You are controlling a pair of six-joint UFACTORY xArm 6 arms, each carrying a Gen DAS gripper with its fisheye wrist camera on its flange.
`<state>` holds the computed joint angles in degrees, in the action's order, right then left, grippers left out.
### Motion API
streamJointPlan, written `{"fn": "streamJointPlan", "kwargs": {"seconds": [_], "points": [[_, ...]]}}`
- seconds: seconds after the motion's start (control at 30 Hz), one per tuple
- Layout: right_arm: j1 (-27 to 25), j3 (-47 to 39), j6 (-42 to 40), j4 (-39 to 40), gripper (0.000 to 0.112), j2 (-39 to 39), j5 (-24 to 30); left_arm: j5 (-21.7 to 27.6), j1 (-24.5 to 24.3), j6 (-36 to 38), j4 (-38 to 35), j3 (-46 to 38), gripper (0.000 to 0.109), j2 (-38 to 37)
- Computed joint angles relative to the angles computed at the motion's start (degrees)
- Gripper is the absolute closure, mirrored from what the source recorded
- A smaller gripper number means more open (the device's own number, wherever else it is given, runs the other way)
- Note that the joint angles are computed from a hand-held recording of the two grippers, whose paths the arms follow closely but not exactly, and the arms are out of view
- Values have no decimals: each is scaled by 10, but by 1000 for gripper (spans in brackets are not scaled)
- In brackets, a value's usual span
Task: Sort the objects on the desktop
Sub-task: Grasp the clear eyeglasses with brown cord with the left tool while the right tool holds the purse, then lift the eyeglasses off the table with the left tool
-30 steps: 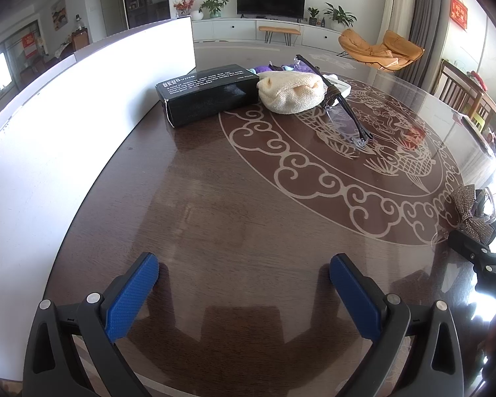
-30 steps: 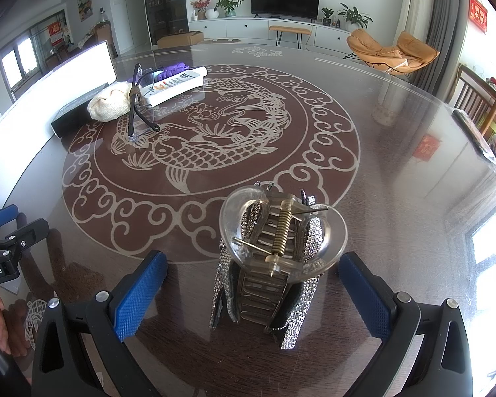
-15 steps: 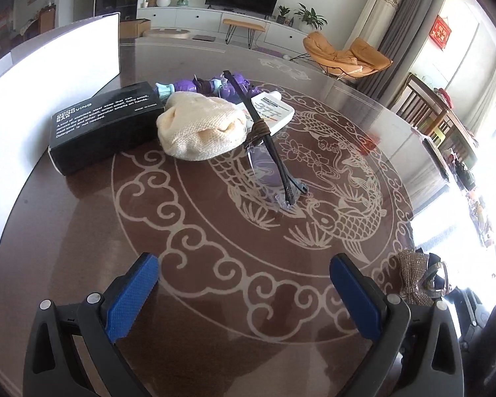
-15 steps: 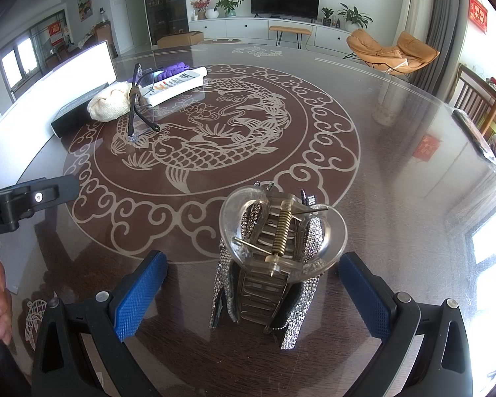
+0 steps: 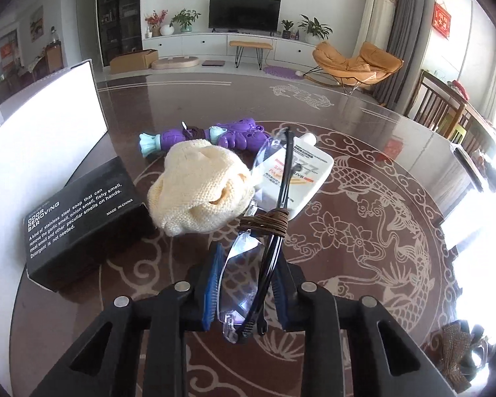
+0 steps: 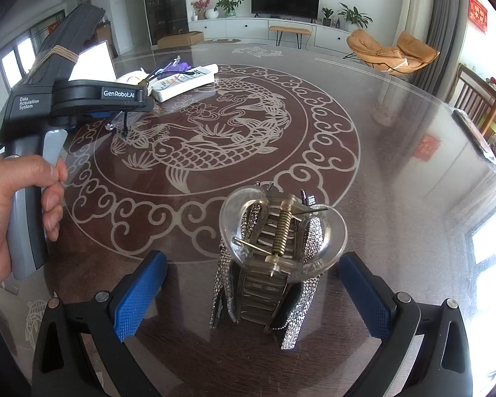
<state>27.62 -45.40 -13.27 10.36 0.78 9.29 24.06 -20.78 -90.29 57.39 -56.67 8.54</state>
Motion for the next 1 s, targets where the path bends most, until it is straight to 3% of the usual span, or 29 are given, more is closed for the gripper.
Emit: {"fn": "streamJointPlan", "kwargs": {"seconds": [0.1, 0.23, 0.37, 0.4, 0.47, 0.5, 0.53, 0.8, 1.0], "points": [[0, 0, 0, 0, 9, 0, 0, -46, 1, 10, 0, 84, 84, -69], [0, 0, 1, -1, 9, 0, 0, -66, -32, 79, -76, 197, 85, -173], [0, 0, 2, -1, 9, 0, 0, -63, -66, 24, -45, 248, 83, -222], [0, 0, 2, -2, 9, 0, -1, -64, -70, -15, -5, 248, 77, -222], [0, 0, 4, -5, 9, 0, -1, -66, -75, -65, 44, 248, 52, -220], [0, 0, 5, -5, 9, 0, 0, -46, -83, -67, 40, 244, 30, -218], [0, 0, 5, -5, 9, 0, 0, -21, -93, -70, 37, 237, 22, -216], [0, 0, 7, -7, 9, 1, -1, -8, -92, -109, 61, 246, 22, -218], [1, 0, 8, -7, 9, 1, -1, 12, -104, -58, 25, 228, 11, -199]]}}
